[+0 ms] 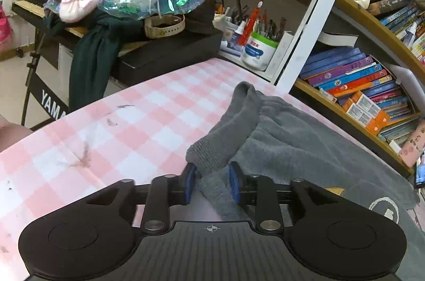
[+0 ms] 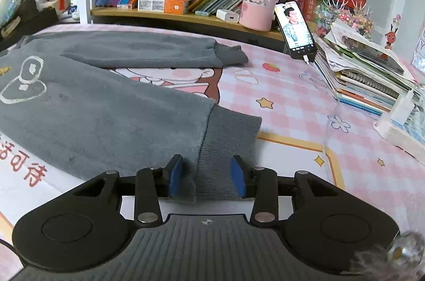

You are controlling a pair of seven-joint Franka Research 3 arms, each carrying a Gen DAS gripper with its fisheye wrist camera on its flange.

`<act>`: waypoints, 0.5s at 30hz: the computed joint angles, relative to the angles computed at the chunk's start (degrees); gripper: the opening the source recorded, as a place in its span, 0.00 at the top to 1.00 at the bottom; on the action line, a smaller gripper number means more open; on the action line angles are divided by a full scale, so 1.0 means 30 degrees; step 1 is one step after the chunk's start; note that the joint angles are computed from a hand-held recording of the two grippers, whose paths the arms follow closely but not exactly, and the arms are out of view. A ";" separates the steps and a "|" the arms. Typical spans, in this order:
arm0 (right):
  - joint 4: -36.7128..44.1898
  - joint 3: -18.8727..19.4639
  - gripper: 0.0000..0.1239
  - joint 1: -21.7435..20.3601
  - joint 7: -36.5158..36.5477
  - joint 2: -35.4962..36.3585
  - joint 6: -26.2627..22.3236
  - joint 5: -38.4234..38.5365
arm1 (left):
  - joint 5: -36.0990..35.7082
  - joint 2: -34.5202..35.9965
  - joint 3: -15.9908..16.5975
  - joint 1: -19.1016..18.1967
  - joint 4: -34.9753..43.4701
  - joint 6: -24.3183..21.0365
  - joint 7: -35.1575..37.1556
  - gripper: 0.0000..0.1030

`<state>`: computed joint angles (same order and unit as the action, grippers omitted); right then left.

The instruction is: Fold clothes

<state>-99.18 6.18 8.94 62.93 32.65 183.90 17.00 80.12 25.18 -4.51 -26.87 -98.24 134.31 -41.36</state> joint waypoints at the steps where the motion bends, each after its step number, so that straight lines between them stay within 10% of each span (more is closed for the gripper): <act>1: -0.0125 0.0718 0.69 -0.0584 -0.0257 -0.0067 0.0254 0.0019 | 0.0073 -0.0083 0.0001 -0.0250 0.0009 -0.0642 0.0171 0.41; 2: -0.0267 0.1606 0.68 -0.1315 -0.0560 -0.0145 0.0500 0.0028 | 0.0238 -0.0167 -0.0021 -0.0520 0.0056 -0.1329 0.0467 0.25; 9: -0.1267 0.8816 0.54 -0.7325 -0.2002 0.0121 0.1643 -0.1083 | 0.1939 -0.0523 -0.0460 -0.1059 0.0486 -0.1823 0.1907 0.16; 15: -0.1561 1.2207 0.42 -1.0125 -0.2139 0.0826 0.1551 -0.2406 | 0.1754 0.0980 -0.0481 -0.1186 0.2738 0.0203 0.5132 0.06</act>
